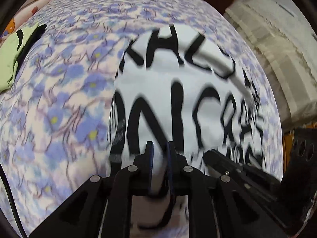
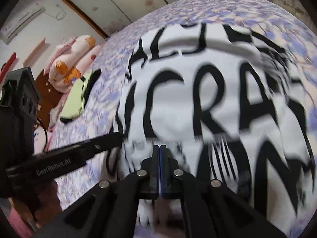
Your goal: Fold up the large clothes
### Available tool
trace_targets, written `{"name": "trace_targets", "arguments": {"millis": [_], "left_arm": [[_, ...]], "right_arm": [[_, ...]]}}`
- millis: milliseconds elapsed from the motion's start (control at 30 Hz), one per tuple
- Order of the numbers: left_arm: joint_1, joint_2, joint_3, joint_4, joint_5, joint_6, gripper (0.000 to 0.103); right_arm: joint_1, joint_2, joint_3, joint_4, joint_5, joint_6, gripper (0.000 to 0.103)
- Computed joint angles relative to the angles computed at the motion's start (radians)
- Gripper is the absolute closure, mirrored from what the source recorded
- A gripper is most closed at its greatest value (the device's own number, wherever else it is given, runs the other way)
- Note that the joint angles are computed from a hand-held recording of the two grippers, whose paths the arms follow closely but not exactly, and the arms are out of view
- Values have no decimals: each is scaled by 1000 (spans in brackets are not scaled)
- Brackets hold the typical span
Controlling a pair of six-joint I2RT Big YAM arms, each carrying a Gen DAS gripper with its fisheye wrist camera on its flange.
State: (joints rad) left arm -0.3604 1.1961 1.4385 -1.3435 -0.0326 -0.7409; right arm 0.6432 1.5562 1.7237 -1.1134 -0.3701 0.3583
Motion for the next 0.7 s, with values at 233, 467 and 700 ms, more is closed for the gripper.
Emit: {"name": "trace_targets", "arguments": {"millis": [233, 467, 700], "left_arm": [[113, 122, 57, 127, 65, 42, 91], [149, 237, 125, 208, 44, 104, 90], [159, 312, 158, 262, 17, 110, 90]], "right_arm": [[-32, 149, 159, 62, -5, 57, 103], [-65, 259, 281, 108, 41, 51, 103], [-108, 291, 278, 157, 42, 100, 103]]}}
